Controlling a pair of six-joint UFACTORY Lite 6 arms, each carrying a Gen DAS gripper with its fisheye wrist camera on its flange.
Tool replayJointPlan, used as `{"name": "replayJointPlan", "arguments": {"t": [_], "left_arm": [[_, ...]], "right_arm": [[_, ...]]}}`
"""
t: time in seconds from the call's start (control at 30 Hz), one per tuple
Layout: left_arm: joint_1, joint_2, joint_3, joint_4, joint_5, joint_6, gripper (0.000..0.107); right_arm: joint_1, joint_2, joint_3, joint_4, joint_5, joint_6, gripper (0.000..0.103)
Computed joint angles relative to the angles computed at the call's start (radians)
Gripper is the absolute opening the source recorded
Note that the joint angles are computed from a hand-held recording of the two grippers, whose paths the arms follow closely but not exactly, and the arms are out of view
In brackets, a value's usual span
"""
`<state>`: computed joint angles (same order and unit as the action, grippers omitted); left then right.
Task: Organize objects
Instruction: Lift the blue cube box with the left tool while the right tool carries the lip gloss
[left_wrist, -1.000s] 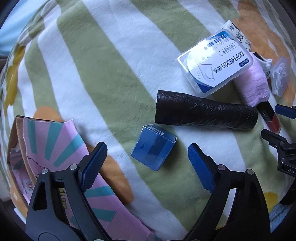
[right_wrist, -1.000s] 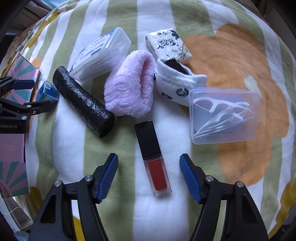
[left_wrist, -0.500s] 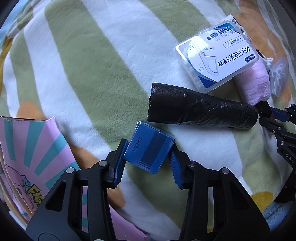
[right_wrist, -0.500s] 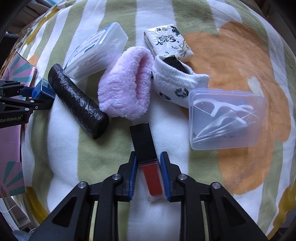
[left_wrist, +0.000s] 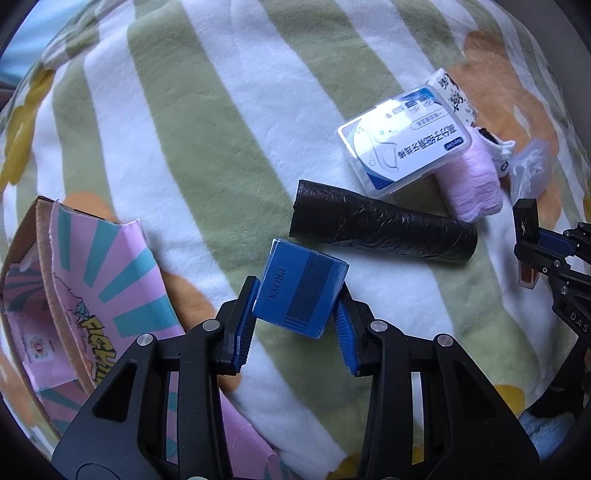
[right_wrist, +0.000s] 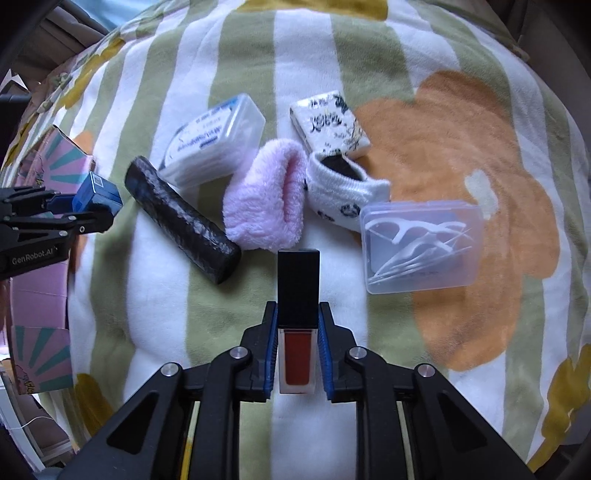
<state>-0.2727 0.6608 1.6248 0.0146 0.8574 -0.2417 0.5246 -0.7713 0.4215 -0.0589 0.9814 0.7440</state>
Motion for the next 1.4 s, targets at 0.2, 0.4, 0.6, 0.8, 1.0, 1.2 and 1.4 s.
{"name": "replayJointPlan", "arguments": {"t": [0.2, 0.4, 0.6, 0.8, 1.0, 1.2, 1.4], "left_arm": [[0.032, -0.186, -0.11, 0.038, -0.006, -0.076, 0.036], [-0.314, -0.147, 0.136, 0.142, 0.134, -0.516, 0.036], [-0.432, -0.258, 0.143, 0.267, 0.217, -0.742, 0.036], [-0.54, -0.318, 0.207, 0.357, 0.347, -0.91, 0.036], [-0.593, -0.381, 0.186, 0.409, 0.398, -0.994, 0.036], [-0.61, -0.456, 0.123, 0.43, 0.409, -1.052, 0.036], [-0.622, -0.535, 0.054, 0.458, 0.433, -1.105, 0.036]], "right_arm": [[-0.225, 0.069, 0.19, 0.02, 0.057, -0.222, 0.018], [-0.236, 0.298, 0.383, -0.003, -0.047, -0.214, 0.018], [-0.124, 0.33, 0.527, -0.059, 0.028, -0.077, 0.018], [0.03, 0.347, 0.674, -0.158, 0.156, 0.124, 0.018], [0.175, 0.398, 0.732, -0.231, 0.213, 0.332, 0.018], [0.248, 0.441, 0.787, -0.27, 0.243, 0.401, 0.018], [0.249, 0.526, 0.876, -0.274, 0.234, 0.373, 0.018]]}}
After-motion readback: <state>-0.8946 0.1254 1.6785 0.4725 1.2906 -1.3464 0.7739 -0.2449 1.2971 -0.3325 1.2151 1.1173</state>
